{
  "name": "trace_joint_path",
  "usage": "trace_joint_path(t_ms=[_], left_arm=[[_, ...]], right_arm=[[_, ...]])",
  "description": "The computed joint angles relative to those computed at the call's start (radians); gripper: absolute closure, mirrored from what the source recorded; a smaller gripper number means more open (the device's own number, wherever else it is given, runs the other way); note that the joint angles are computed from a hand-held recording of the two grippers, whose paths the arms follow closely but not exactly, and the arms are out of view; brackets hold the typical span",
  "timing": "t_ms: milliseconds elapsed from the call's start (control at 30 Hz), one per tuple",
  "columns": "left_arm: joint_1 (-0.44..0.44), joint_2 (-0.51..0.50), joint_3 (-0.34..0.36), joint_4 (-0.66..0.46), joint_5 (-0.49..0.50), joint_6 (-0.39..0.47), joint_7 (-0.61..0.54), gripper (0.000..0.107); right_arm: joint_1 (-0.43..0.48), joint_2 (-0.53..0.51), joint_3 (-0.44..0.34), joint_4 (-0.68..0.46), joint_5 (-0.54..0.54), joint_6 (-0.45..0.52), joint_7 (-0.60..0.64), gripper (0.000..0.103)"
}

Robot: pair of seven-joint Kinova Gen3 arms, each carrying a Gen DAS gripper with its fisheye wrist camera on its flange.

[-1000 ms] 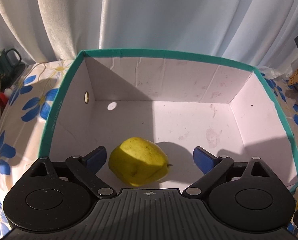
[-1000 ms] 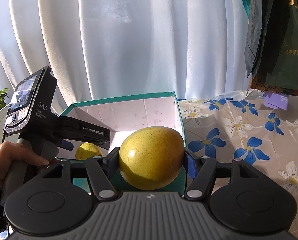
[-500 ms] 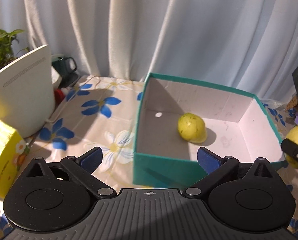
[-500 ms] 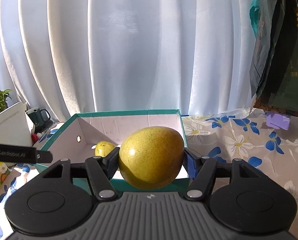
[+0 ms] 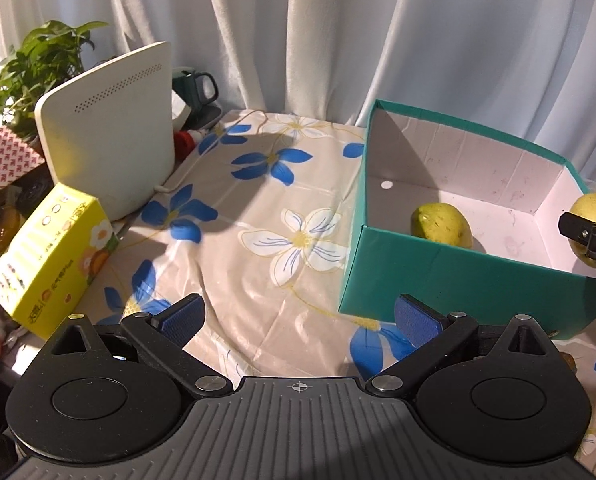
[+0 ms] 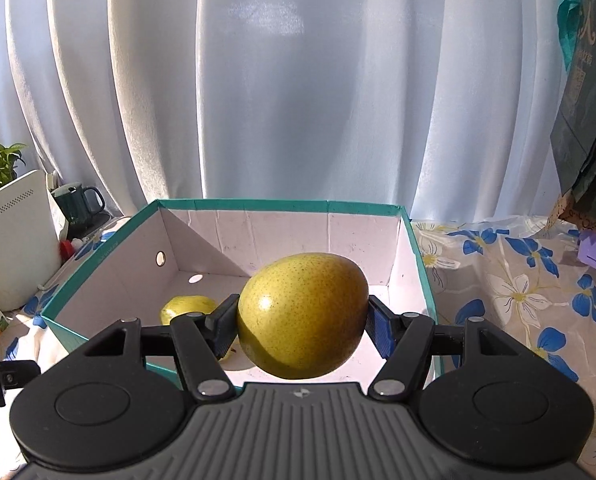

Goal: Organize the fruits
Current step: 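Lower the yellow pear into the teal box and open the right gripper, then grasp the large greenish apple with the left gripper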

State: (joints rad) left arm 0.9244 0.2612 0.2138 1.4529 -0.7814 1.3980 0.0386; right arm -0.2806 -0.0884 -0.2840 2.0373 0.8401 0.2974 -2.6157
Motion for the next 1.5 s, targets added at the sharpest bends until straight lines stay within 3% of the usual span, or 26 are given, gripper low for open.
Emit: trace_joint_path(t_ms=[333, 600, 1067, 1100, 1133, 1233, 1333, 1400, 1500], left_arm=[[-0.006, 0.026, -0.011, -0.030, 0.038, 0.020, -0.022, 0.005], [-0.008, 0.041, -0.021, -0.052, 0.050, 0.017, -0.060, 0.005], [-0.013, 0.020, -0.023, -0.028, 0.063, -0.049, -0.108, 0.005], [-0.016, 0.009, -0.019, -0.013, 0.062, -0.074, -0.111, 0.005], [-0.018, -0.007, -0.017, 0.008, 0.063, -0.112, -0.119, 0.005], [-0.037, -0.051, 0.014, 0.071, 0.058, -0.230, -0.159, 0.005], [-0.058, -0.073, 0.041, 0.101, 0.086, -0.321, -0.246, 0.005], [-0.063, -0.077, 0.051, 0.111, 0.107, -0.356, -0.291, 0.005], [-0.065, -0.075, 0.059, 0.116, 0.143, -0.383, -0.342, 0.005]], right_arm=[[-0.069, 0.076, 0.075, -0.052, -0.114, 0.059, 0.109, 0.038], [-0.121, 0.092, 0.096, -0.049, 0.012, 0.104, 0.002, 0.038], [-0.124, 0.078, 0.104, -0.048, 0.005, 0.109, 0.000, 0.037], [-0.097, 0.068, 0.076, -0.040, 0.028, 0.101, -0.026, 0.033], [-0.054, 0.054, 0.030, -0.029, 0.066, 0.095, -0.067, 0.022], [0.084, -0.027, -0.102, 0.024, 0.173, 0.052, -0.189, 0.006], [0.210, -0.134, -0.182, 0.093, 0.239, -0.035, -0.311, 0.000], [0.222, -0.209, -0.171, 0.136, 0.267, -0.069, -0.392, 0.000], [0.118, -0.273, -0.103, 0.174, 0.284, -0.012, -0.485, 0.000]])
